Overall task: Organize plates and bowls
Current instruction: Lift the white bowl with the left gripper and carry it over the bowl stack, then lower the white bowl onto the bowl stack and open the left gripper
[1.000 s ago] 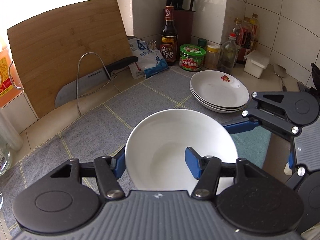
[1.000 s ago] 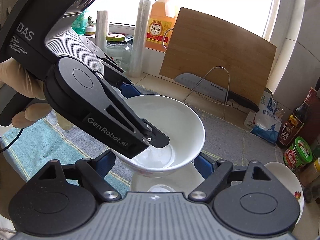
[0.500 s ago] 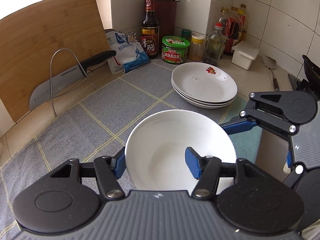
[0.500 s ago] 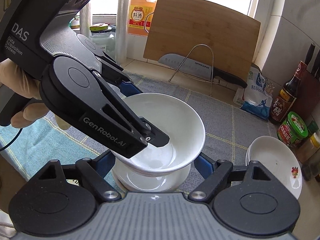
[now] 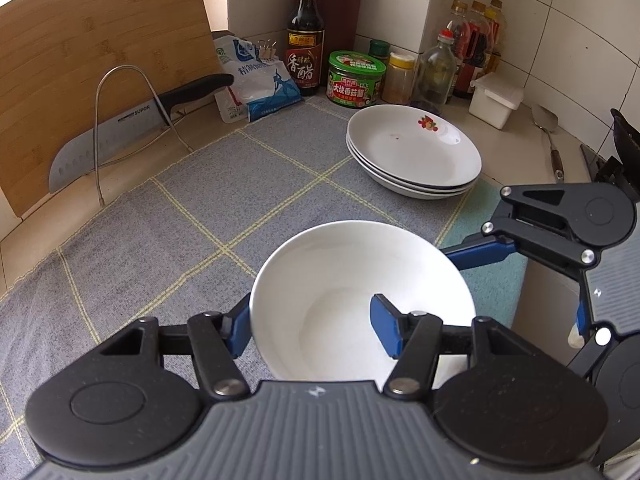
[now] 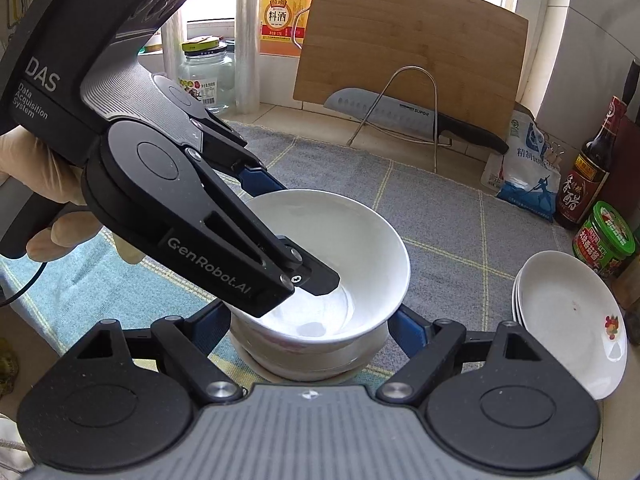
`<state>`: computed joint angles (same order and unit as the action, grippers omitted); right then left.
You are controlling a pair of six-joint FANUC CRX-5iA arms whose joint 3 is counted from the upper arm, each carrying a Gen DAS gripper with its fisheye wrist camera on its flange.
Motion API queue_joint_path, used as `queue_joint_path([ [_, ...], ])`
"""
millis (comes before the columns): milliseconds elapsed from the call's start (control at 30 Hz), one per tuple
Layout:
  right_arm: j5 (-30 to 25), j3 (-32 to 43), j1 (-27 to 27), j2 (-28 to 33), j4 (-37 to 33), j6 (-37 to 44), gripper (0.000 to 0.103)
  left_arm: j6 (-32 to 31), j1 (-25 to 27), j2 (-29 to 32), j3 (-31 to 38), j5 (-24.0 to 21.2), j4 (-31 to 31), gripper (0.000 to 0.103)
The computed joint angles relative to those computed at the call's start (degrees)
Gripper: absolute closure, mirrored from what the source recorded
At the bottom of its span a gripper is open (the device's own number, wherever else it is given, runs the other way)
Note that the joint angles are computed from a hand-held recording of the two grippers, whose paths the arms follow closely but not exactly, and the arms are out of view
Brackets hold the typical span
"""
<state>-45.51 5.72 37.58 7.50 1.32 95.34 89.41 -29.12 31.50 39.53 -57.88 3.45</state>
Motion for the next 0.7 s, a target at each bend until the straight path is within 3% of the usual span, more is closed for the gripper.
queue_joint_path([
  [400, -1.1, 1.5, -1.2, 0.7, -3.4, 1.5, 0.013, -0.1, 0.2, 0.3, -0.5, 0.1, 1.0, 0.043],
  [500, -1.0, 1.3, -1.1, 0.8, -3.1, 1.7, 0.007, -0.6, 0.3, -0.2, -1.7, 1.3, 1.8, 0.042],
  [567, 0.3, 0.4, -1.1, 0.0, -4.2, 3.2, 0.000, -0.3, 0.0, -0.6, -1.8, 1.7, 0.4, 0.036],
  [600, 0.7, 0.3, -1.3, -0.2, -5.0, 4.0, 0.000, 0.1, -0.1, -0.9, -2.1, 2.2, -0.3, 0.028],
  [700, 0.0, 1.0, -1.8, -0.2, -6.6, 5.5, 0.000, 0.5, 0.1, -2.8, -4.5, 4.6, -0.8, 0.020],
])
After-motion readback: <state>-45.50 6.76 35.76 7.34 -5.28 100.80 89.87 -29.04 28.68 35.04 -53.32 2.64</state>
